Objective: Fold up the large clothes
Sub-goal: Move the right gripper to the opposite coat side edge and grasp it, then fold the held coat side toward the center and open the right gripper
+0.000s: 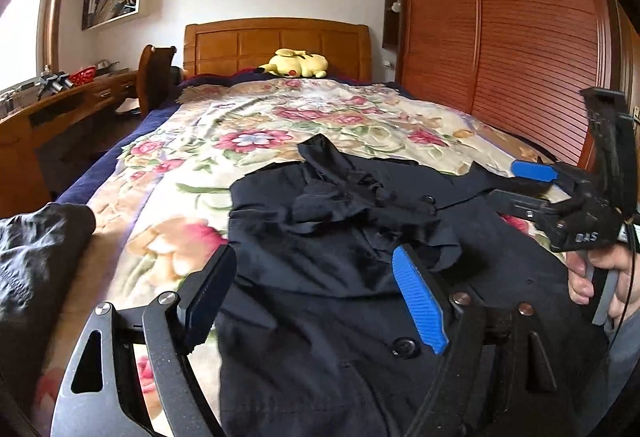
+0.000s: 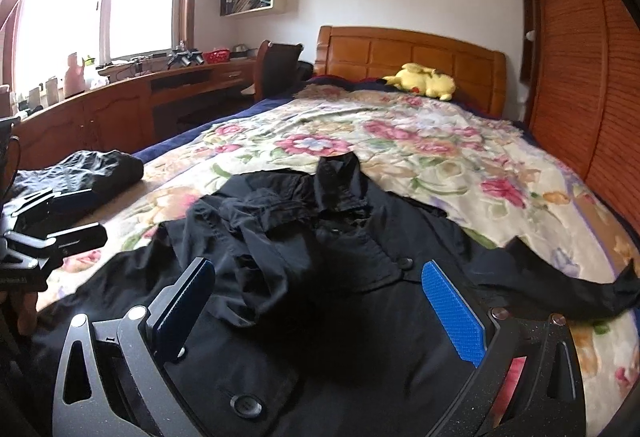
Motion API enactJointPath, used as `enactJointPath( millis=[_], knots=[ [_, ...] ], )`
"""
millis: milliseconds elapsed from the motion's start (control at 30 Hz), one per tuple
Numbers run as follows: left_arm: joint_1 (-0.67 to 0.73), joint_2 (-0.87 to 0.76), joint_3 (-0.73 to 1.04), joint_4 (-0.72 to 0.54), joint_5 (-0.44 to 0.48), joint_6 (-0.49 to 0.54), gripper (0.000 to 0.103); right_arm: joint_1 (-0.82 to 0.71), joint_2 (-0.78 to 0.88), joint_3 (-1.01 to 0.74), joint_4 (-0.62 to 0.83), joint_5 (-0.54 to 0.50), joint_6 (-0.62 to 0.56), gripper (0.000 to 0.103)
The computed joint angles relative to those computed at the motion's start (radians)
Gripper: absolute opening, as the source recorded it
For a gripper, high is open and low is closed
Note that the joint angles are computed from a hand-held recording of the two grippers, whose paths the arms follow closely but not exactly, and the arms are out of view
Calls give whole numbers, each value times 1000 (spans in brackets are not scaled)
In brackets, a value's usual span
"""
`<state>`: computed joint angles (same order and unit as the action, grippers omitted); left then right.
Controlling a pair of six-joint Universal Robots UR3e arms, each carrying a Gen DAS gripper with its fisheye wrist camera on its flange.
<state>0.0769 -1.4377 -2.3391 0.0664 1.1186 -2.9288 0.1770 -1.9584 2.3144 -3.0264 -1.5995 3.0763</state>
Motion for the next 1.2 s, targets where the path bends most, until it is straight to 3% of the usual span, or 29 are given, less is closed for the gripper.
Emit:
enactJointPath(
  millis=[233, 333, 433, 633, 700, 767, 867, 967, 1200],
  knots=[
    [71, 3, -42, 46, -34, 20, 81, 47, 219, -250, 125, -6, -67, 97],
    [99, -9, -55, 52, -52, 24, 81, 32, 317, -381, 228, 63, -108, 82],
    [114, -19, -61, 46, -53, 41, 81, 31, 423, -508, 315, 104, -134, 76],
    [151, -2, -89, 38, -77, 62, 81, 98, 635, -754, 424, -19, -171, 64],
    [152, -3, -91, 44, -76, 62, 81, 121, 696, -837, 472, -74, -179, 53],
    [148, -11, -91, 52, -73, 61, 81, 127, 731, -884, 509, -112, -186, 20],
    [143, -13, -95, 52, -75, 66, 81, 124, 710, -856, 474, -123, -176, 10],
    [126, -11, -101, 66, -64, 77, 81, 98, 626, -756, 385, -125, -144, 8],
    [133, 49, -132, 59, -107, 78, 81, 12, 254, -351, 195, -103, -67, 7]
  ],
)
